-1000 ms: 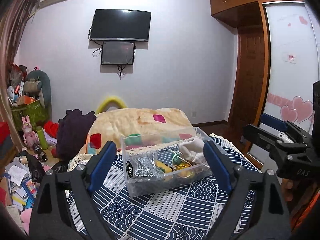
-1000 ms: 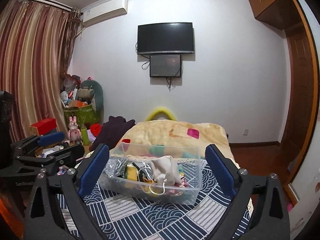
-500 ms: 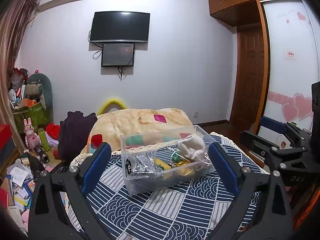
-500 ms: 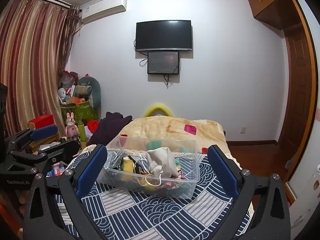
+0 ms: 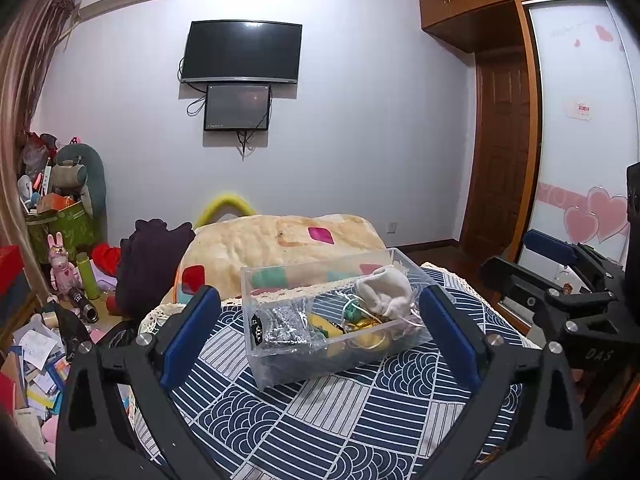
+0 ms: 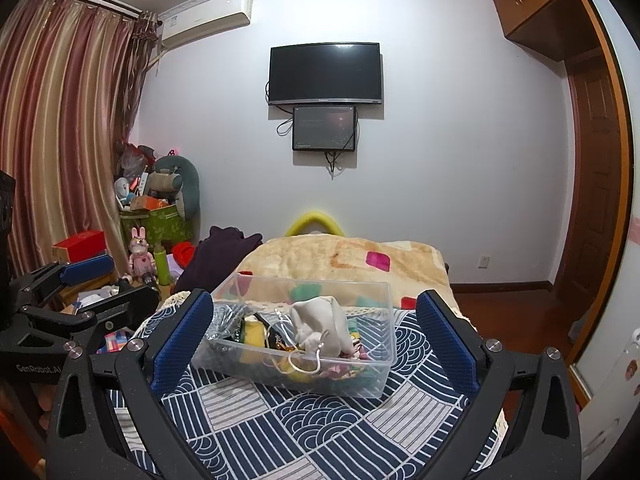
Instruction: Organize soft objects
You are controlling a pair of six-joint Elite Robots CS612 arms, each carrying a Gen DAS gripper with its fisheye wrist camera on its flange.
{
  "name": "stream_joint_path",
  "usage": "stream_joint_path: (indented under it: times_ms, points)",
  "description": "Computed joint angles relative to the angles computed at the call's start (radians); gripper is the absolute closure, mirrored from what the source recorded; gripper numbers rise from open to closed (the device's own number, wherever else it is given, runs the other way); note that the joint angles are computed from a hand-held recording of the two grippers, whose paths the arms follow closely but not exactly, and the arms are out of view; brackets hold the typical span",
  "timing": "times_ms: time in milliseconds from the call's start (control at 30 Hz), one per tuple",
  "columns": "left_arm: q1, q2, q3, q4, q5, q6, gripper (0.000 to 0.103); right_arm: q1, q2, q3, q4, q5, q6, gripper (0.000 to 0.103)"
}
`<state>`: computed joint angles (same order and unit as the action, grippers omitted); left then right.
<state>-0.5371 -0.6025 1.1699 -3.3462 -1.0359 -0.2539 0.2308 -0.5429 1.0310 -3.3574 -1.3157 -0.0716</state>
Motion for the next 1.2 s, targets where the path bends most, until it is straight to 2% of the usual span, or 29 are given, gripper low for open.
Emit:
stream_joint_path:
  times_ms: [1200]
  points:
    - [-0.003,0.007,-0.011,0.018,0.006,-0.013,0.001,0.0,-0.005,0.01,-0.018,-0.008,0.015,0.0]
